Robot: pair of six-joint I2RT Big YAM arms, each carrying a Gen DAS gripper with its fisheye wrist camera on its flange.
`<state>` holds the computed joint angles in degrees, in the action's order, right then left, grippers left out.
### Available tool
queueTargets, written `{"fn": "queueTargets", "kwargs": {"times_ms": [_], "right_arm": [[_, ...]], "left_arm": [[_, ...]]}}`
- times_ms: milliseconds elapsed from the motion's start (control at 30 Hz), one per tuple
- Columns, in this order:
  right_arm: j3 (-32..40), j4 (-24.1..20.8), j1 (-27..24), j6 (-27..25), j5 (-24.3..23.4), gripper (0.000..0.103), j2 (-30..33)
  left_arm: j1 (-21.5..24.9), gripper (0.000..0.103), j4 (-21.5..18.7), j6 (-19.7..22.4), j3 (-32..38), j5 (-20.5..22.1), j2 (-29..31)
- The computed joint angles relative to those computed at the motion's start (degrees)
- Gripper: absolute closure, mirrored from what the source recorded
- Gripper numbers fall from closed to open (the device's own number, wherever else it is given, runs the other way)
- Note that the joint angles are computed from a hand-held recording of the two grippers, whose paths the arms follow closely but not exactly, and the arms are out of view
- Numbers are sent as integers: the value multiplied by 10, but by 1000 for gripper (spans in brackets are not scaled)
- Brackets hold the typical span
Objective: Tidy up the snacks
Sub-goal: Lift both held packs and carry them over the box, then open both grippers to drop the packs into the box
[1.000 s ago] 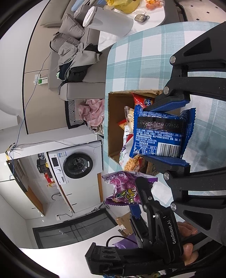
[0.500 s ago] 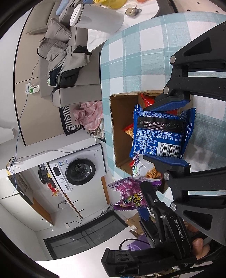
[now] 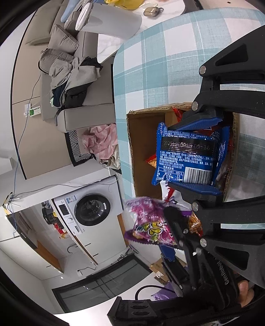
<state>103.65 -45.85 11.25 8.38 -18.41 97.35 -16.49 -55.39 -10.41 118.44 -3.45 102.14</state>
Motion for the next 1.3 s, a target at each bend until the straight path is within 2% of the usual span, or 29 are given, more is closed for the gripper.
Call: {"fn": "queueTargets", "kwargs": {"times_ms": [167,367,467,633,733,867,933,967,1100,1233,1300], "right_arm": [[7,9,-5,26,1,57,12],[17,9,-8,32,-3,57,24],[24,8,-7,37,0,57,29],[36,0,-4,35,4,57,40],[39,-1,-1,29,10,57,43],[32,6,-1,24,0,52,38],[23,13,-3,18,-2,47,31],[16,19,-3,14,-1,45,26],[1,27,-7,11,-5,35,15],[-28,47,-13,1,-16,24,-7],[-40,54,-15,-3,-22,14,-17]], "left_arm": [[1,48,-22,-1,36,12,35],[-5,47,-12,24,38,-2,52],[-11,47,-18,32,44,-22,62],[-11,47,9,31,20,-20,57],[-12,45,10,31,21,-27,60],[-11,44,16,28,6,-25,48],[-10,41,28,27,-11,-21,36],[-11,33,32,27,-18,-22,32],[-13,21,61,31,-58,-20,2],[-19,10,89,30,-104,-49,-35],[-19,0,111,24,-133,-54,-58]]}}
